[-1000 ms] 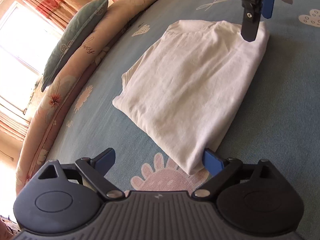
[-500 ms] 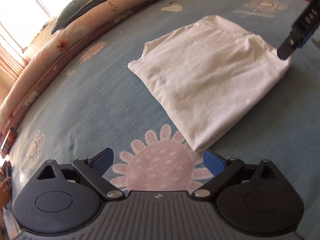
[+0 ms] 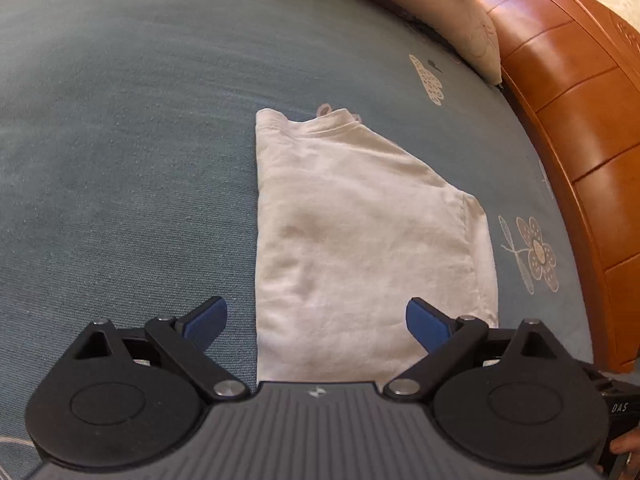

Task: Fold clothes
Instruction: 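Press both open grippers against the folded shirt's side to straighten it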

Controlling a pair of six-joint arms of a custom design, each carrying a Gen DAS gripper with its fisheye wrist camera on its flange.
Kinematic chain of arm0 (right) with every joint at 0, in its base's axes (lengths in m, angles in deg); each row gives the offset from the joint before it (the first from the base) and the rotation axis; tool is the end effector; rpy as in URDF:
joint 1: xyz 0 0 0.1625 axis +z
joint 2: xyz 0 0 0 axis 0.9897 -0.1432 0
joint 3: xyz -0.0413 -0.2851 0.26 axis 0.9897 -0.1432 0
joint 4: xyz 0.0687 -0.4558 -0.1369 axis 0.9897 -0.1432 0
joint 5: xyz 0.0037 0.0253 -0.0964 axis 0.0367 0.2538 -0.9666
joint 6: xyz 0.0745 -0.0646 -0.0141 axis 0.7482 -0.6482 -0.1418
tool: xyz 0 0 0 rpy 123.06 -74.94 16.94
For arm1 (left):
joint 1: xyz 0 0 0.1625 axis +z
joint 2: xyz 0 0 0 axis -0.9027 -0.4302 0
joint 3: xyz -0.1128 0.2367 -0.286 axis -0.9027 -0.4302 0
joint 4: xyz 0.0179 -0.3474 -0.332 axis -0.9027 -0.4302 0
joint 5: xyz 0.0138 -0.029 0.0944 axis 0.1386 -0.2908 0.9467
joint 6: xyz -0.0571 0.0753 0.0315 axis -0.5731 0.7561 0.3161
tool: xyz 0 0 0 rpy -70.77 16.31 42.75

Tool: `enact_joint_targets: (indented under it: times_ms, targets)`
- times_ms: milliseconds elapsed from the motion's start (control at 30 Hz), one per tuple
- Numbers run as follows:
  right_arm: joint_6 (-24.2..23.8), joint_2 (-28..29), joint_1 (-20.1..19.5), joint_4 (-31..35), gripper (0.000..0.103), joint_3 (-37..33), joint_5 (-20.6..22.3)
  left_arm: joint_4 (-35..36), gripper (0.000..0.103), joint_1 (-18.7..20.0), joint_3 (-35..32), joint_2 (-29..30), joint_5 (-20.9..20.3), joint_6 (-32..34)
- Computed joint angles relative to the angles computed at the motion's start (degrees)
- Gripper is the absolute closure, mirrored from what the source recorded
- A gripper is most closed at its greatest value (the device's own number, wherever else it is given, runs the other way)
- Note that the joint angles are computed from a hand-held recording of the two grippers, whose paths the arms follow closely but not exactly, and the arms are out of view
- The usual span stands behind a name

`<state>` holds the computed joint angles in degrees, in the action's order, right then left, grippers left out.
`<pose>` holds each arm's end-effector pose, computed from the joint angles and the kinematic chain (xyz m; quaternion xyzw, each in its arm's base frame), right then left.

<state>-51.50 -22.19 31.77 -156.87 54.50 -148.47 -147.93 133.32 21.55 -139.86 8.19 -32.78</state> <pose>0.3204 -0.5069 0.1090 0.0488 -0.9616 0.2256 0.1488 -0.0437 -0.5722 0.3598 0.0581 0.9760 -0.1708 0.1223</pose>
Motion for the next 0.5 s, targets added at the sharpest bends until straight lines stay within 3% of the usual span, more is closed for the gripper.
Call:
enact_joint_targets:
  times_ms: [167, 300, 500]
  targets:
    - [4.5, 1.4, -4.5, -2.4, 0.0, -1.9, 8.7, 2.8, 0.005, 4.0, -3.4, 2.8, -5.8, -5.5]
    - [8.6, 3.1, -7.5, -2.4, 0.0, -3.3, 13.3, 5.6, 0.002, 5.0, -6.4, 5.2, -8.8, -2.6]
    - [9.9, 5.1, -10.7, -7.1, 0.0, -4.2, 20.8, 7.2, 0.002, 6.9, -10.9, 9.3, -13.7, 1.1]
